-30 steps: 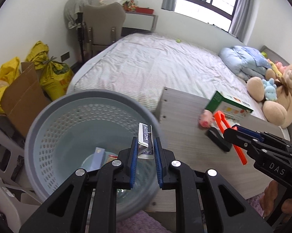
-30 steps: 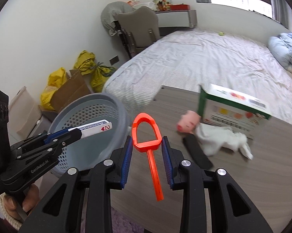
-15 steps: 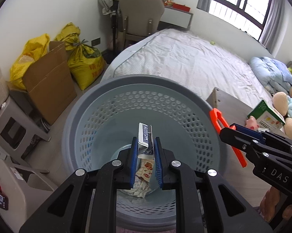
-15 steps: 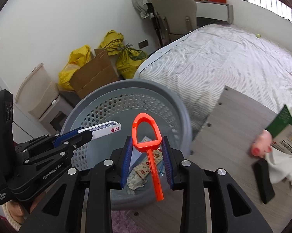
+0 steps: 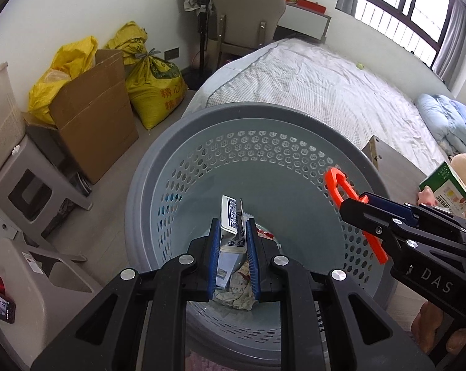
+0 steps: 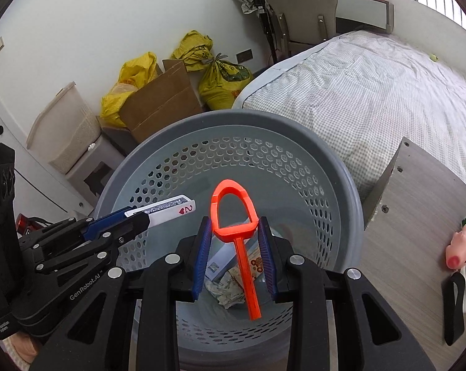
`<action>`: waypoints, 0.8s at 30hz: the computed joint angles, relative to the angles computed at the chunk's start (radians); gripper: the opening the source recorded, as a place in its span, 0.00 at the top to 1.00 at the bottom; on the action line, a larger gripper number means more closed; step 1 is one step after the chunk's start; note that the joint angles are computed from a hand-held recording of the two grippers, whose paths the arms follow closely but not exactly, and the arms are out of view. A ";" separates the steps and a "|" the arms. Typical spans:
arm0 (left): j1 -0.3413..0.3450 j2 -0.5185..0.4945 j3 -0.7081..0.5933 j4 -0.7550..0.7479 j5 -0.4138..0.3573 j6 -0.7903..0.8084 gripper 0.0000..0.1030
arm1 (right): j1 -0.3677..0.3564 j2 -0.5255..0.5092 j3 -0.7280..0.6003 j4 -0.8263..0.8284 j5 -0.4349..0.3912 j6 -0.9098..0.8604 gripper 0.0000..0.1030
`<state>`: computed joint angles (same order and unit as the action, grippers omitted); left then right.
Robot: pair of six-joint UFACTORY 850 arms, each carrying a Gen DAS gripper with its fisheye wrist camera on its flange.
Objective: Collect trash
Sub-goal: 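Carry the tube and orange scoop with both grippers over the basket, then open both grippers to drop the tube and scoop into the basket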
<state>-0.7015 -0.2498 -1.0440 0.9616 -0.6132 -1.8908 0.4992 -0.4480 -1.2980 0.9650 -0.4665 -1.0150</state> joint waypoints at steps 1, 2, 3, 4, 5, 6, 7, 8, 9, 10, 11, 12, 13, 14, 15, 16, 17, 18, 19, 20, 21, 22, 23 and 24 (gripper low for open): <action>0.000 0.000 0.000 -0.001 -0.002 0.001 0.83 | 0.001 -0.002 -0.003 -0.004 0.001 0.005 0.71; 0.001 0.000 0.000 0.000 -0.003 0.001 0.83 | 0.000 -0.004 -0.005 -0.007 0.001 0.010 0.71; 0.000 -0.001 0.000 0.001 -0.004 0.000 0.83 | 0.000 -0.005 -0.006 -0.008 0.001 0.014 0.71; 0.001 0.000 0.000 -0.002 -0.004 0.002 0.83 | -0.002 -0.008 -0.009 -0.009 0.000 0.017 0.71; 0.002 0.000 0.000 -0.004 -0.004 0.004 0.83 | -0.003 -0.008 -0.008 -0.008 0.002 0.018 0.71; 0.001 -0.002 -0.003 -0.009 -0.007 0.006 0.83 | -0.003 -0.006 -0.006 -0.004 0.004 0.016 0.71; 0.001 -0.003 -0.005 -0.014 -0.008 0.012 0.83 | -0.005 -0.005 -0.005 -0.001 0.004 0.014 0.71; 0.001 -0.005 -0.007 -0.019 -0.009 0.017 0.83 | -0.006 -0.003 -0.003 0.005 0.006 0.010 0.71; 0.002 -0.005 -0.007 -0.025 -0.008 0.021 0.83 | -0.008 -0.001 0.000 0.015 0.008 0.001 0.71; 0.001 -0.003 -0.004 -0.020 -0.008 0.013 0.83 | -0.009 0.000 0.002 0.023 0.010 -0.007 0.71; 0.003 -0.002 -0.005 -0.021 -0.006 0.012 0.81 | -0.012 0.004 0.006 0.034 0.010 -0.018 0.71; 0.004 0.000 -0.003 -0.023 -0.005 0.012 0.80 | -0.013 0.007 0.009 0.040 0.012 -0.024 0.71; 0.004 0.001 -0.003 -0.024 -0.006 0.011 0.77 | -0.013 0.009 0.011 0.040 0.014 -0.025 0.70; 0.004 0.002 -0.002 -0.025 -0.010 0.010 0.73 | -0.015 0.013 0.014 0.040 0.016 -0.025 0.66; 0.004 0.004 -0.001 -0.024 -0.013 0.008 0.69 | -0.016 0.016 0.018 0.046 0.018 -0.030 0.63; 0.003 0.005 0.000 -0.022 -0.018 0.004 0.61 | -0.017 0.019 0.021 0.050 0.019 -0.034 0.60; 0.000 0.007 0.002 -0.016 -0.025 -0.006 0.48 | -0.019 0.024 0.026 0.058 0.021 -0.041 0.57; -0.004 0.009 0.002 -0.008 -0.035 -0.017 0.41 | -0.020 0.026 0.028 0.064 0.021 -0.045 0.56; -0.009 0.010 0.002 0.003 -0.049 -0.031 0.36 | -0.021 0.029 0.030 0.067 0.022 -0.047 0.55; -0.010 0.012 0.002 0.008 -0.056 -0.036 0.35 | -0.022 0.031 0.031 0.070 0.022 -0.049 0.53; -0.010 0.013 0.001 0.005 -0.058 -0.034 0.35 | -0.024 0.033 0.034 0.075 0.022 -0.053 0.53; -0.010 0.013 0.000 0.001 -0.061 -0.032 0.33 | -0.025 0.035 0.035 0.078 0.022 -0.054 0.52; -0.010 0.013 -0.002 0.000 -0.064 -0.032 0.32 | -0.026 0.035 0.033 0.078 0.020 -0.054 0.51; -0.010 0.015 -0.001 0.002 -0.063 -0.036 0.31 | -0.028 0.037 0.035 0.080 0.019 -0.054 0.51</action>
<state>-0.7117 -0.2353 -1.0448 0.9634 -0.6760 -1.9266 0.4715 -0.4114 -1.2633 1.0448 -0.4472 -1.0694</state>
